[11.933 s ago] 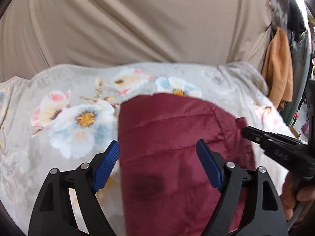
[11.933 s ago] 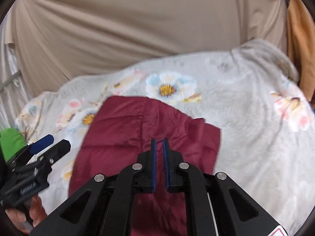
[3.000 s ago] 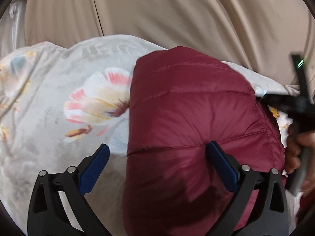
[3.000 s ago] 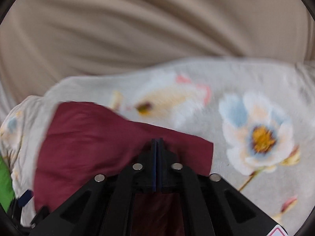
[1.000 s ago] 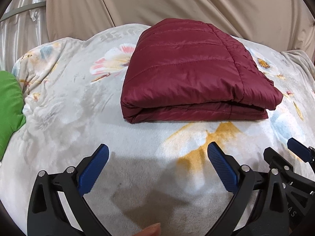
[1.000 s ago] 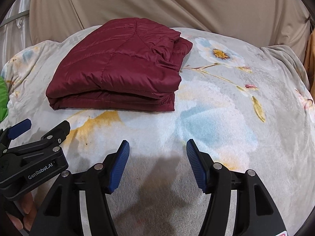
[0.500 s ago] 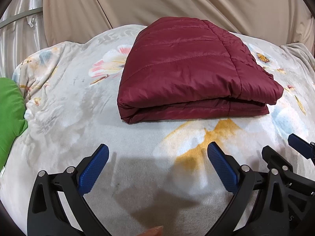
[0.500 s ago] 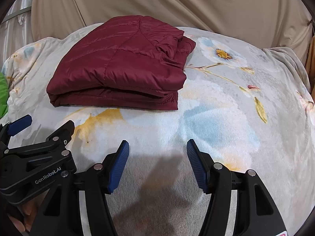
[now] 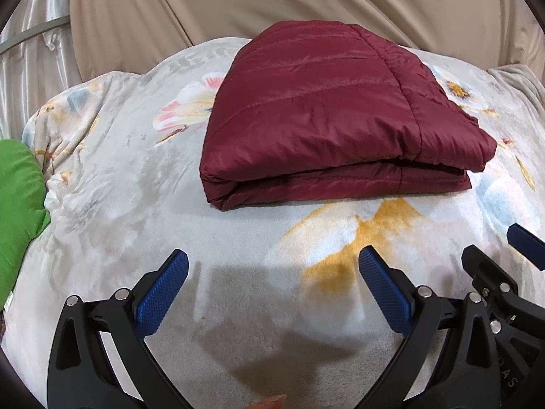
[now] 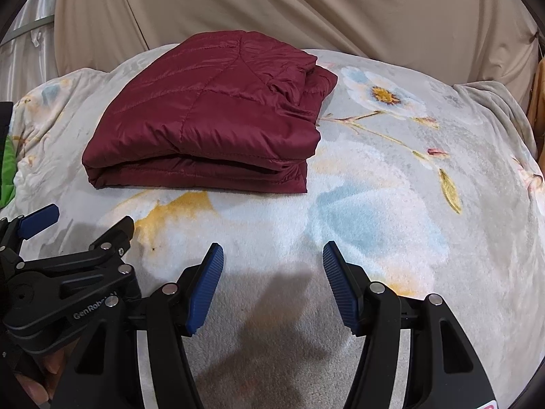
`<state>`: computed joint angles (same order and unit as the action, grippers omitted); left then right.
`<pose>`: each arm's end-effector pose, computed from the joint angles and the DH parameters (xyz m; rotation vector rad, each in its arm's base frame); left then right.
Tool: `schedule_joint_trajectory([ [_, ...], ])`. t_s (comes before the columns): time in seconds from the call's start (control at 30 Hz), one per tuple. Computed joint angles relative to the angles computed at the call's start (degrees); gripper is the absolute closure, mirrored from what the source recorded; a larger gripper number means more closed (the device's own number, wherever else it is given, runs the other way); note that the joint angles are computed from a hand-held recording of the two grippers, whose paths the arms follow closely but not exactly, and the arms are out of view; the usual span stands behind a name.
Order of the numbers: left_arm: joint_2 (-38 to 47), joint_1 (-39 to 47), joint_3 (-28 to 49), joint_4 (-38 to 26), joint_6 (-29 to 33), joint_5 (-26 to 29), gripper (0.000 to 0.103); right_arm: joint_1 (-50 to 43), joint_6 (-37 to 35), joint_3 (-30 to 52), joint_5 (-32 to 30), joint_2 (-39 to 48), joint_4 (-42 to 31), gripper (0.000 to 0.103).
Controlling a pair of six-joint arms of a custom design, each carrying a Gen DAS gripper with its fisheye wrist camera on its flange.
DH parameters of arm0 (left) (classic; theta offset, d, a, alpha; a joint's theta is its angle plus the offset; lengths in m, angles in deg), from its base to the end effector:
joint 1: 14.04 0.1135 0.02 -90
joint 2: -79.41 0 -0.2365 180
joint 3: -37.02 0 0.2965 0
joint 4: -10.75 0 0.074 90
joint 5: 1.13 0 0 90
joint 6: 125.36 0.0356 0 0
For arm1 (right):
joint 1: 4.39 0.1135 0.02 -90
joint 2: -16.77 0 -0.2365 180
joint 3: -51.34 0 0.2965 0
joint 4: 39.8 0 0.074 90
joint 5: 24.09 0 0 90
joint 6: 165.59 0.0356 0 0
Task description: Fold large clothes
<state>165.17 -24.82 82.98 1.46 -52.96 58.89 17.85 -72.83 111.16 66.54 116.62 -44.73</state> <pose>0.2970 -0.0384 0.0803 -0.3667 2.2861 0.3874 0.3380 0.1378 0.0784 -0.3947 2.3312 0.1995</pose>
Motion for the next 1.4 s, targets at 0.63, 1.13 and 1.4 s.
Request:
schedule_joint_trajectory([
  [0.63, 1.14, -0.53, 0.92, -0.96, -0.40, -0.78, 0.005, -0.40, 0.57, 0.91, -0.66, 0.88, -0.88, 0.044],
  [1.13, 0.70, -0.57, 0.19, -0.19, -0.41, -0.89, 0.005, -0.10, 0.38, 0.50, -0.10, 0.59, -0.24, 0.043],
  [1.4, 0.51, -0.99, 0.26, -0.68, -0.75, -1.92, 0.006, -0.09, 0.29, 0.45, 0.00, 0.55, -0.22, 0.043],
])
